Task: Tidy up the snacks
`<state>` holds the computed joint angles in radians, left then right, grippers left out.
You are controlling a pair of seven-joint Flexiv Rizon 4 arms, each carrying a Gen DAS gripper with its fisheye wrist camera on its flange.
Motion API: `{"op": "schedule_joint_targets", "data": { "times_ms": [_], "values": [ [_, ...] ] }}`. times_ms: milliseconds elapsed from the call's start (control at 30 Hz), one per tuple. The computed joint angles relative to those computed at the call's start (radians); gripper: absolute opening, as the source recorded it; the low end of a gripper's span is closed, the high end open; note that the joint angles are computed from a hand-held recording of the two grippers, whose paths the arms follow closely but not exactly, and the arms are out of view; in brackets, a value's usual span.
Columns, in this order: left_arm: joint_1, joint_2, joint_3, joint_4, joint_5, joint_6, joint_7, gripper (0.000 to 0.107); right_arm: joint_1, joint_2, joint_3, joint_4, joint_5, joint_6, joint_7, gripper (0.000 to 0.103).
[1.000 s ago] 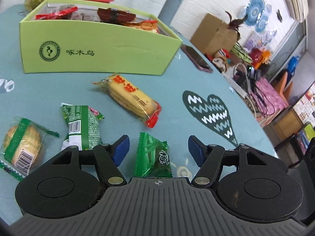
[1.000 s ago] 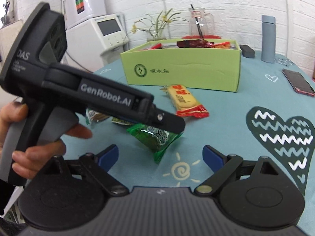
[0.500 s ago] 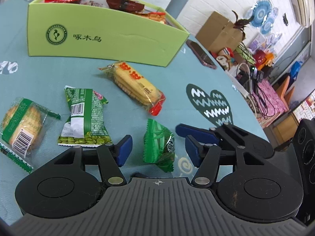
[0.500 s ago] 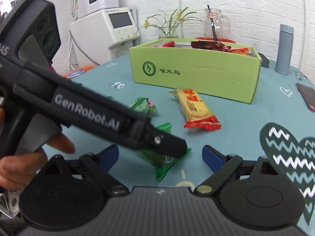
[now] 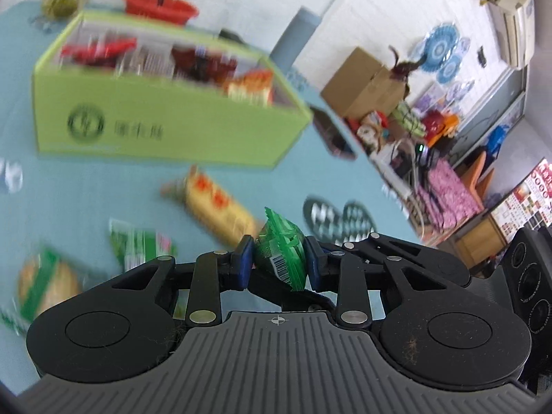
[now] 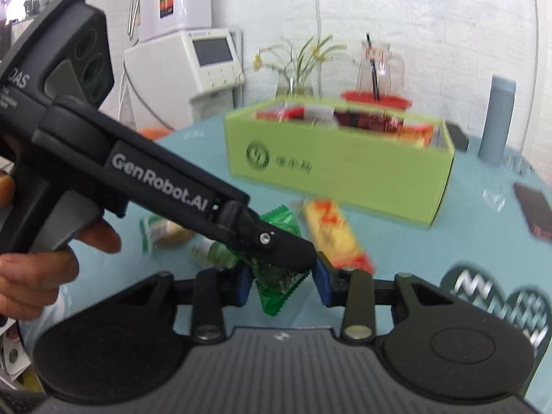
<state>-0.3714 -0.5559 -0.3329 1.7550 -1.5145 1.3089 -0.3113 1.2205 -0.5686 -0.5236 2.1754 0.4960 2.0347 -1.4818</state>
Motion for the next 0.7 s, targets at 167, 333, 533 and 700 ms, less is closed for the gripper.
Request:
{"op": "schedule_joint_targets", "data": {
  "times_ms": [167,333,533,700],
  "values": [
    [0.021,-0.092,-0.017,-0.201,0.100,0.046,-0.027,0.008,-0.087,-0.034,-0.052,-0.135,-0.090,-0.032,-0.051,0.041],
    [0.019,-0.258,0.061,-0.440,0.382,0.010,-0.306,0.008,-0.344,-0.110,0.089,-0.348,-0.231,-0.085,-0.008,0.041],
    [0.049,-0.385,0.136,-0.594,0.580,-0.064,-0.526,0.023,-0.572,-0.225,0.272,-0.551,-0.437,-0.183,0.087,0.046],
    [0.117,-0.319,-0.018,-0.458,0.560,0.150,-0.397,0.063,-0.538,-0.208,0.238,-0.477,-0.447,-0.079,0.088,0.071]
  ]
}}
